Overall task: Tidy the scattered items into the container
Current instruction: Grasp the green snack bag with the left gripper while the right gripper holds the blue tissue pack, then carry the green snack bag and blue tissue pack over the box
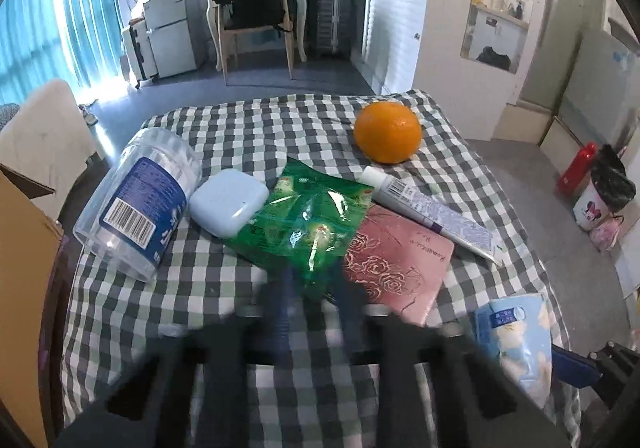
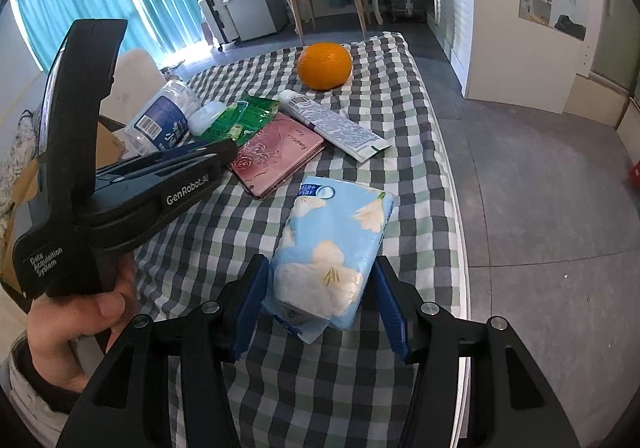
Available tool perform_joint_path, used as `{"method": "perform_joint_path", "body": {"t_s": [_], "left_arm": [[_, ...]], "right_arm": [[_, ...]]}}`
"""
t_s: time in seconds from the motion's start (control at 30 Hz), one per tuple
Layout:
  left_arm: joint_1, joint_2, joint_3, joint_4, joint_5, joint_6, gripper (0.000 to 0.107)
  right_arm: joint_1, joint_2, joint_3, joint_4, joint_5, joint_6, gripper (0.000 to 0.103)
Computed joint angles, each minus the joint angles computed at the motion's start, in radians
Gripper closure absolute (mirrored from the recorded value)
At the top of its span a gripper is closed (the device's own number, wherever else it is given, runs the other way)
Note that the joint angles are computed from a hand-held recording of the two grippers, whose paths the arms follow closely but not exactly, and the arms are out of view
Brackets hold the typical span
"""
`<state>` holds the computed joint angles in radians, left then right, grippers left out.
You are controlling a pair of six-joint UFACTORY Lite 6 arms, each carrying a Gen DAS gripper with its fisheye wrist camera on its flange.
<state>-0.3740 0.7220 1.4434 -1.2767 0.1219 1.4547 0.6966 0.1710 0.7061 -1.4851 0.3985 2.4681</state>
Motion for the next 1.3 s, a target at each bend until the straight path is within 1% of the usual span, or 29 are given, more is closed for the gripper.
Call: {"method": "perform_joint_path", "body": {"t_s": [0.03,0.07,0.1,0.13,0.3,0.47,0.53,0.8,1.0,1.07,1.2,1.3], "left_arm": [[0.007,0.005,0.010,0.013,0.020,-0.019,0.104],[0.026,0.009,0.022,0.068,0.059,-0.080,0.105],[0.037,0.010,0.035,0.143,0.083,-0.160,0.106],[0.048,0.009,0.039,0.179,0.102,-0.198,0.106],[0.088,-0.052,-0.012,0.082,0.144,-0.095,0.107],[0.125,-0.119,-0.058,0.050,0.197,-0.064,0.107],[0.136,-0.152,-0.082,0.033,0.204,-0.045,0.107],[0.188,-0.277,-0.176,0.013,0.245,-0.003,0.107],[0.224,-0.388,-0.240,0.004,0.269,0.028,0.107],[0.232,-0.408,-0.257,-0.003,0.270,0.042,0.107],[0.256,-0.395,-0.259,0.019,0.275,0.026,0.107],[0.278,-0.426,-0.284,0.007,0.288,0.049,0.107]], "right_arm": [[0.000,0.002,-0.001,-0.009,0.001,0.009,0.050],[0.000,0.003,0.000,-0.014,0.001,0.015,0.050],[0.001,0.004,0.000,-0.014,0.002,0.018,0.050],[0.003,0.003,0.000,-0.013,0.003,0.018,0.050],[0.018,-0.006,0.004,-0.002,0.018,0.010,0.050],[0.033,-0.019,0.013,0.036,0.036,-0.027,0.050],[0.042,-0.028,0.016,0.058,0.046,-0.045,0.050],[0.083,-0.077,0.013,0.117,0.091,-0.096,0.050],[0.103,-0.093,0.014,0.123,0.104,-0.103,0.050],[0.105,-0.089,0.022,0.126,0.104,-0.109,0.050],[0.110,-0.085,0.034,0.135,0.107,-0.128,0.050],[0.115,-0.090,0.042,0.147,0.116,-0.148,0.050]]}}
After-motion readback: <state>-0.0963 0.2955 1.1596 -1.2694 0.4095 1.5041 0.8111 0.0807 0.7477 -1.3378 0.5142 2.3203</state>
